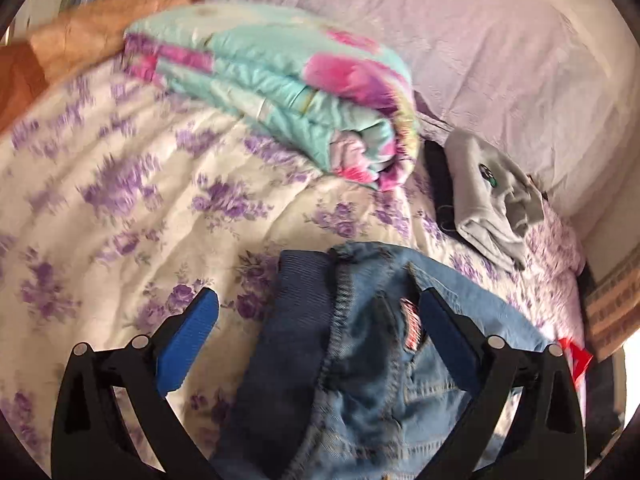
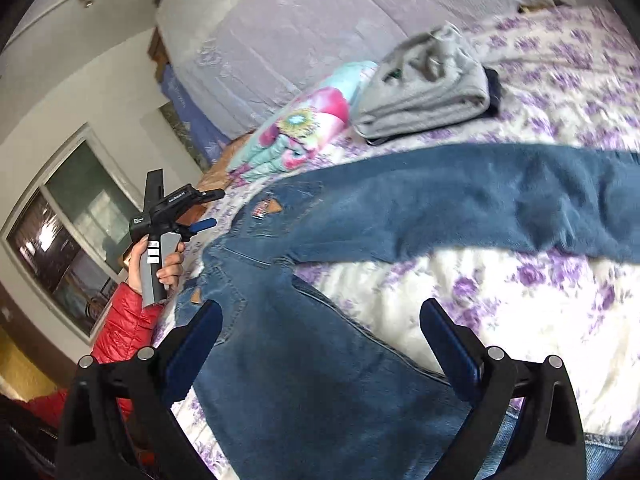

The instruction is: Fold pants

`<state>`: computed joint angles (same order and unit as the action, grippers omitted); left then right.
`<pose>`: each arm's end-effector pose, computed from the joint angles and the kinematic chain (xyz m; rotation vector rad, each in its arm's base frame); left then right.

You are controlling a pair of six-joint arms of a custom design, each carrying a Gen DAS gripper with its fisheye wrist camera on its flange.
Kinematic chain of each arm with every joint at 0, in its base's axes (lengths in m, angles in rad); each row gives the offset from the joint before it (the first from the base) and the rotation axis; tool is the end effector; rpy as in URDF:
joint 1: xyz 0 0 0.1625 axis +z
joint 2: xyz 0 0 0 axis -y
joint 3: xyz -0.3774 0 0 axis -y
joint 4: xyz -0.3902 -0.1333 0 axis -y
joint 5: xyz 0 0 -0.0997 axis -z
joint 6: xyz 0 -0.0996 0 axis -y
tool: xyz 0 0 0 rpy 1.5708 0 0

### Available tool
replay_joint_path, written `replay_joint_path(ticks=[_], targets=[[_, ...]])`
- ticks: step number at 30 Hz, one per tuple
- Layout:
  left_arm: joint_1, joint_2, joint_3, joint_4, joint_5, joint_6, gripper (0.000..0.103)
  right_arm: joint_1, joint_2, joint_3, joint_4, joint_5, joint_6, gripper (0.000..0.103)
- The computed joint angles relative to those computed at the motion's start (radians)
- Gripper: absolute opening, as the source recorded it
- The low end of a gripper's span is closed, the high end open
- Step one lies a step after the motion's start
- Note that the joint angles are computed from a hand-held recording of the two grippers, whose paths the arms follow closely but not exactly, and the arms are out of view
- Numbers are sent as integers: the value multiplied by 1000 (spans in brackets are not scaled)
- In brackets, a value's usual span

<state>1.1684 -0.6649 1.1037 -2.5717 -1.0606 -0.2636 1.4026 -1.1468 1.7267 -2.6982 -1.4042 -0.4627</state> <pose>-0.1384 -0.7898 0.2092 -0.0155 2.6914 -0.9610 0.0443 -0.6343 0.2607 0.5097 -2.9572 0.8785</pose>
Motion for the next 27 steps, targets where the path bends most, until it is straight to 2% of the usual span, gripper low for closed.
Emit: replay_joint_path(ticks=[2, 3, 5, 7, 9, 13, 16, 18, 21, 23, 24, 26, 27], targets=[[68, 38, -57, 26, -155, -69, 97, -22, 20, -31, 27, 42, 64, 100], [76, 38, -47, -20, -188, -50, 97, -31, 23, -37, 14, 66, 92, 100], [76, 41, -68, -4, -229, 3, 97, -22, 43, -82, 6, 60, 103, 100], [71, 52, -78, -10, -231, 50, 88, 3, 81, -147, -4, 18, 81, 100], [74, 79, -125, 57, -242, 59, 51, 38, 142, -245, 12, -38, 37, 100], [63, 95, -144, 74, -214, 117, 49, 105, 302, -506, 127, -209, -119, 100], [64, 90, -137, 65, -219, 122, 48, 140, 463, -752, 206, -345, -283, 100], [70, 89, -137, 65, -236, 112, 48, 147, 554, -898, 283, -403, -371, 100], [82, 87, -140, 66, -270, 101, 48, 134, 659, -1081, 459, -445, -392, 97], [85, 88, -142, 68, -277, 101, 48, 119, 695, -1133, 515, -464, -356, 75], [85, 90, -143, 67, -281, 104, 48, 110, 679, -1102, 483, -439, -340, 71], [83, 87, -135, 57, -276, 115, 47, 105, 629, -1021, 430, -401, -322, 20], [79, 84, -127, 42, -271, 124, 45, 108, 595, -961, 388, -395, -310, 16]])
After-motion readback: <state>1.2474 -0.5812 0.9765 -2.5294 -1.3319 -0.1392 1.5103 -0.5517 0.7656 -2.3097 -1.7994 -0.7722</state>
